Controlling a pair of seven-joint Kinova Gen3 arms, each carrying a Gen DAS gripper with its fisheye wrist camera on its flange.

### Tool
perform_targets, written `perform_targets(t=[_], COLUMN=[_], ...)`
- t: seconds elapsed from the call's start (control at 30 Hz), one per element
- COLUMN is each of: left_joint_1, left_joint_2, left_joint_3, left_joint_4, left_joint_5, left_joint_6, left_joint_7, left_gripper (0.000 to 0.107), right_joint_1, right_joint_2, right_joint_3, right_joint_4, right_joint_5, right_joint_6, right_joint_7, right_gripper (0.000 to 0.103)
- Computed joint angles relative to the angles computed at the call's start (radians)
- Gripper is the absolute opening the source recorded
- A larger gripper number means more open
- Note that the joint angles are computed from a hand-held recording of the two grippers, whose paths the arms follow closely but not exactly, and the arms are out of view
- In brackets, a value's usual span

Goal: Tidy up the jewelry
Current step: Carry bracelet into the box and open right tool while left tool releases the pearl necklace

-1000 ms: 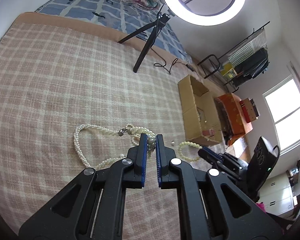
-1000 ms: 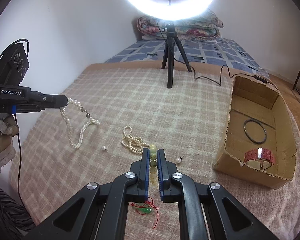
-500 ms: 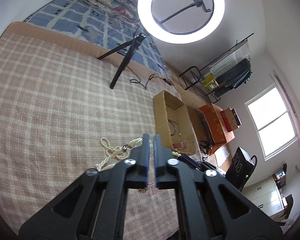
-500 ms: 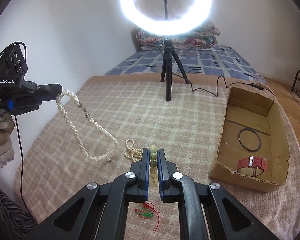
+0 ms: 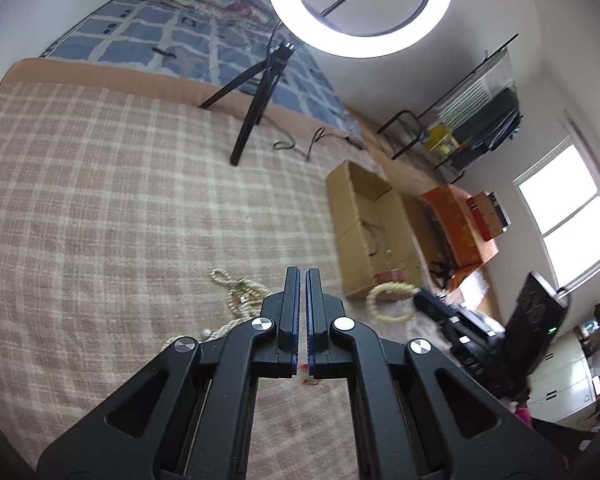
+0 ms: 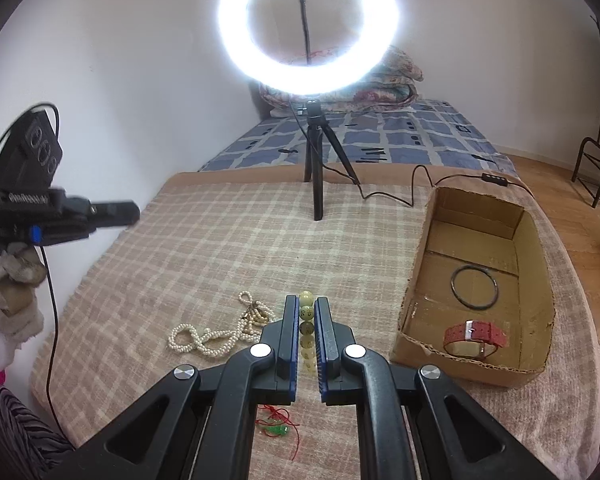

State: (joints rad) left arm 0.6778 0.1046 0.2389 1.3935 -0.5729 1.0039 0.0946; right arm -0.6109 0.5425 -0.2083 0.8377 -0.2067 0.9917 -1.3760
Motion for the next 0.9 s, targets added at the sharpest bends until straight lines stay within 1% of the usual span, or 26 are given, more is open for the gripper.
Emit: perform_targets(t=[0.07, 0.1, 0.13, 0.17, 0.2, 0.23, 0.33, 0.47, 0.57, 0.63, 0.9], left_joint_1=[-0.005, -0.008, -0.029, -0.031, -0.014, -0.014, -0.010, 0.010, 0.024, 0.029, 0.041], left_joint_2=[0.007, 0.006, 0.009, 0.019, 0.035, 0.049, 0.069, 0.090, 0.104, 0.114, 0.151], left_joint_3=[-0.002, -0.005, 0.011, 0.008, -0.007, -0.004, -0.017, -0.032, -0.042, -0.047, -0.061], left_joint_4=[0.009, 0.019, 0.022, 0.014, -0.003, -0.012, -0.019, -0.042, -0.062, -0.073, -0.106], left_joint_5=[0.019, 0.031, 0.049, 0.072, 0.086, 0.095, 0.138, 0.147, 0.145, 0.150, 0.180], left_joint_6=[-0.001, -0.016, -0.024, -0.017, 0.007, 0.021, 0.024, 0.049, 0.071, 0.083, 0.127], left_joint_7=[-0.005, -0.013, -0.035, -0.066, -0.087, -0.099, -0.131, -0.161, -0.178, -0.191, -0.259], left_gripper=[0.000, 0.000, 0.000, 0.000, 0.000, 0.000, 0.001, 0.001, 0.009, 0.016, 0.017], right_joint_1=[0.007, 0.010, 0.011, 0.011, 0.014, 0.017, 0.024, 0.034, 0.041, 0.045, 0.059], right_joint_2=[-0.003, -0.004, -0.005, -0.006, -0.006, -0.006, -0.005, 0.007, 0.027, 0.045, 0.112], right_joint_3=[0.001, 0.001, 0.002, 0.003, 0.004, 0.005, 0.013, 0.033, 0.046, 0.055, 0.081], right_joint_4=[0.003, 0.003, 0.003, 0.003, 0.002, -0.002, -0.013, -0.046, -0.089, -0.121, -0.224], right_joint_5=[-0.004, -0.005, -0.006, -0.004, -0.004, -0.005, -0.001, 0.013, 0.027, 0.037, 0.067], right_joint_6=[0.000, -0.001, -0.003, -0.005, -0.007, -0.007, -0.014, -0.023, -0.012, 0.001, 0.051], right_joint_7=[-0.002, -0.004, -0.005, -0.008, -0.009, -0.010, -0.022, -0.059, -0.089, -0.109, -0.171], right_gripper=[0.005, 0.005, 0.005, 0.005, 0.005, 0.005, 0.005, 0.005, 0.005, 0.005, 0.005])
